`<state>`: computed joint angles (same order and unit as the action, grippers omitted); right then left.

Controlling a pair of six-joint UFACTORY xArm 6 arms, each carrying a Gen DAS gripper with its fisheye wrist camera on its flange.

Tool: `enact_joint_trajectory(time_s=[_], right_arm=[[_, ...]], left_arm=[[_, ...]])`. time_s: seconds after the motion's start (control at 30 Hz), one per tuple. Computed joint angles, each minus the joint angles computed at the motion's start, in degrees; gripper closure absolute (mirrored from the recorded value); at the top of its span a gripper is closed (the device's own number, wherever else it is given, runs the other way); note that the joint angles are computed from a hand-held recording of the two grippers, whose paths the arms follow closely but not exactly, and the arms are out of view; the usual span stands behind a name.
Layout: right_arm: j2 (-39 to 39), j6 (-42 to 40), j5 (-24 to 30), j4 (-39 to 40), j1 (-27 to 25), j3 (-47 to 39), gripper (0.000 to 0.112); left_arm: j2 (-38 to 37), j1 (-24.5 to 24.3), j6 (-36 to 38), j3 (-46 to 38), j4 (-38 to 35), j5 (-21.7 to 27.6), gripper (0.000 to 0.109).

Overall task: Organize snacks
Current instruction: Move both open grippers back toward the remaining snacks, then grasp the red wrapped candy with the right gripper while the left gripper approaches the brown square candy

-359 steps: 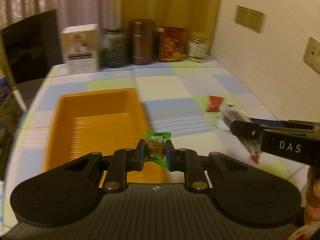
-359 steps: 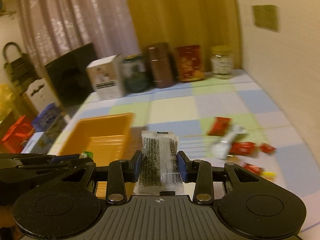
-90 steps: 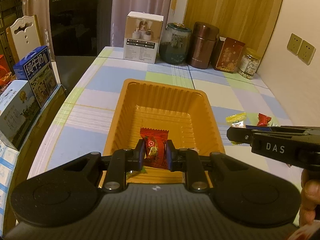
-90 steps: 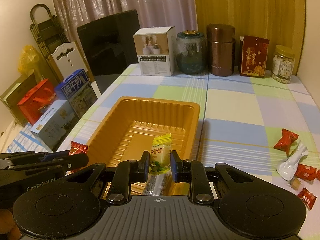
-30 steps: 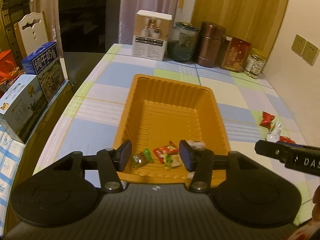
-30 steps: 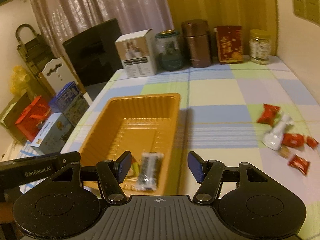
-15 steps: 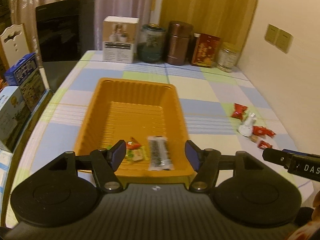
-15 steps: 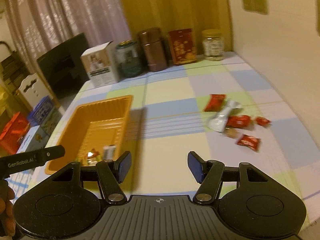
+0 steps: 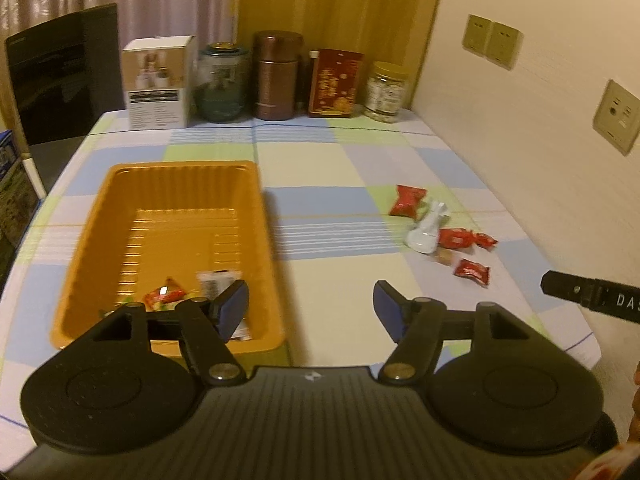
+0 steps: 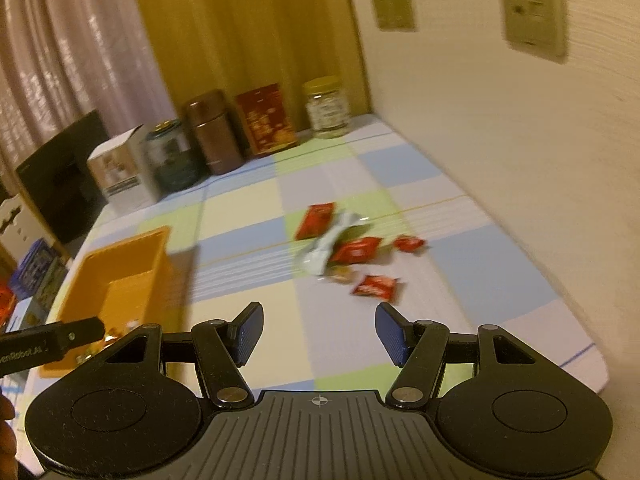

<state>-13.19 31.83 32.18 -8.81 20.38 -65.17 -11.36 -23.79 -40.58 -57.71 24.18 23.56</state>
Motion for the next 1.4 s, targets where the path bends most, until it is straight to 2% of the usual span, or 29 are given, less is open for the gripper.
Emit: enact_joint_trajectory(time_s=[0.27,0.4,0.7,1.07,1.4], right_arm=[[-0.78,-1.62,0.09,-0.60,-4.28,1.37,0.050],[-0.18,-5.56,-0.24,0.75,-5.89,1.49,0.050],[4.49,-23.45,-3.58,9.23,-8.08,1.21,0.050],[13.73,-52.35,-6.46,23.35,-9.33,-2.12,0.050],[23.30,-71.55,-6.75,32.85,-9.25,-8.78,0.051]], left_arm=[[4.73,-1.82,2.96,-3.97,-1.87,-1.06,0.041],[7.71,-2.39,5.86,-6.25,-4.61,-2.06,0.041],[14.81,-2.73,11.17,-12.00,-9.57,-3.98,0.040],[23.97,-3.46,19.37,-18.33,-14.09,-7.25,0.040],[30.15,-3.90,24.76,-23.30,-20.86,-4.32,0.040]])
